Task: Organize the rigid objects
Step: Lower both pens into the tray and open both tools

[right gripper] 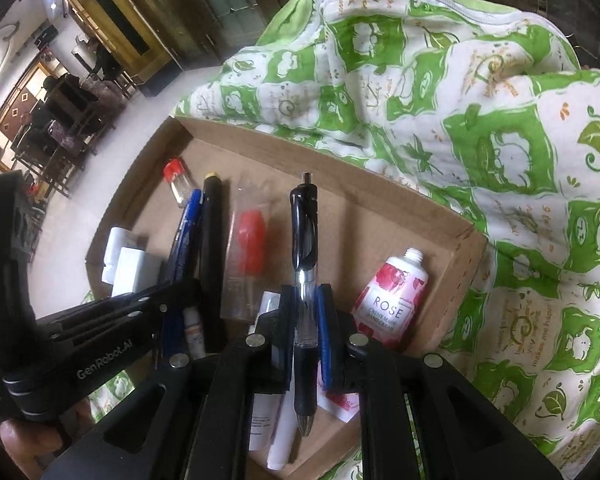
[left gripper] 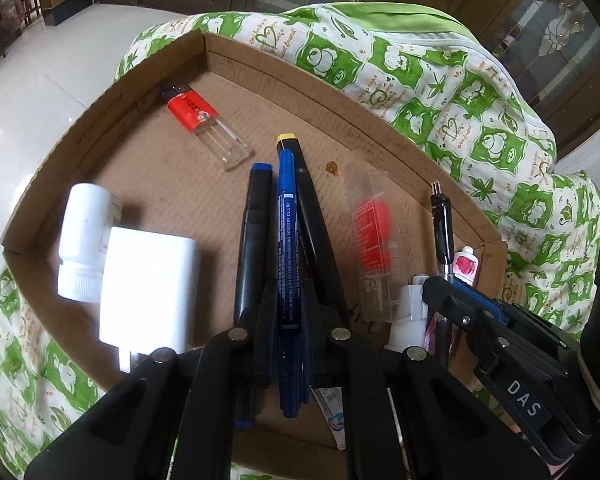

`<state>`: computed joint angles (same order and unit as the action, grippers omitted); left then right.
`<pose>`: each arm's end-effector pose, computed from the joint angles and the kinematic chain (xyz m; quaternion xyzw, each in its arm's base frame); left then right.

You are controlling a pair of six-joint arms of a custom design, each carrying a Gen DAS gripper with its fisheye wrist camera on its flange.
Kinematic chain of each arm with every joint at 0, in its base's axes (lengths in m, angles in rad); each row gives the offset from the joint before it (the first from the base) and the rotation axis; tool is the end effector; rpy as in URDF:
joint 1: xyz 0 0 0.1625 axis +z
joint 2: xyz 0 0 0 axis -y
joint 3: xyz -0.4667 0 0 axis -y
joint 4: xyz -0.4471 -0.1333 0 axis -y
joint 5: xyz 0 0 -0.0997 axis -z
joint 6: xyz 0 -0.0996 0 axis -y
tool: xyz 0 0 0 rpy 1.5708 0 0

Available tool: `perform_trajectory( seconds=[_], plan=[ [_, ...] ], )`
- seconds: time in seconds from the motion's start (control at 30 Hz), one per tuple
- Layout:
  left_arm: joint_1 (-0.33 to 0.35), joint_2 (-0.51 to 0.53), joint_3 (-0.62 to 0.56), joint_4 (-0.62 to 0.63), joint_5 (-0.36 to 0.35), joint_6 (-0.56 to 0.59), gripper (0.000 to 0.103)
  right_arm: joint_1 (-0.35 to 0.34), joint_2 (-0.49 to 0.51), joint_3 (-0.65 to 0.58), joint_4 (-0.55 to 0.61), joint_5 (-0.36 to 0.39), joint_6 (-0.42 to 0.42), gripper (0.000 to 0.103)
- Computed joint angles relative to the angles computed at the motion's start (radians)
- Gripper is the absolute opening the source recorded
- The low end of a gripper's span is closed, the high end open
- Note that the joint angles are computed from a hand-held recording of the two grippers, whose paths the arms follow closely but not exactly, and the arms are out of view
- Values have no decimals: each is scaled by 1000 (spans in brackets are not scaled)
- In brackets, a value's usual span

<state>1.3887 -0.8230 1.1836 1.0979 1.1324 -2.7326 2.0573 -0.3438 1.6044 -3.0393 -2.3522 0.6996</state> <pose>0.0556 -0.6678 0.2461 0.2722 0.9358 -0.0298 0.2219 0.3775 -0.5787 -0.1546 -0.1371 -0.9102 0.2913 0.2605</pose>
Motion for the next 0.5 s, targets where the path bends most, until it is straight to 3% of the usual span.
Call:
perform_trajectory(
  seconds=[0.27, 0.5],
  plan=[
    [-19, -18, 24, -30, -13, 39, 8, 10, 19, -25, 16, -50, -15, 15],
    [-39, -62, 64, -30, -18, 36, 8, 41, 17, -10, -40, -114, -24, 19]
  ],
)
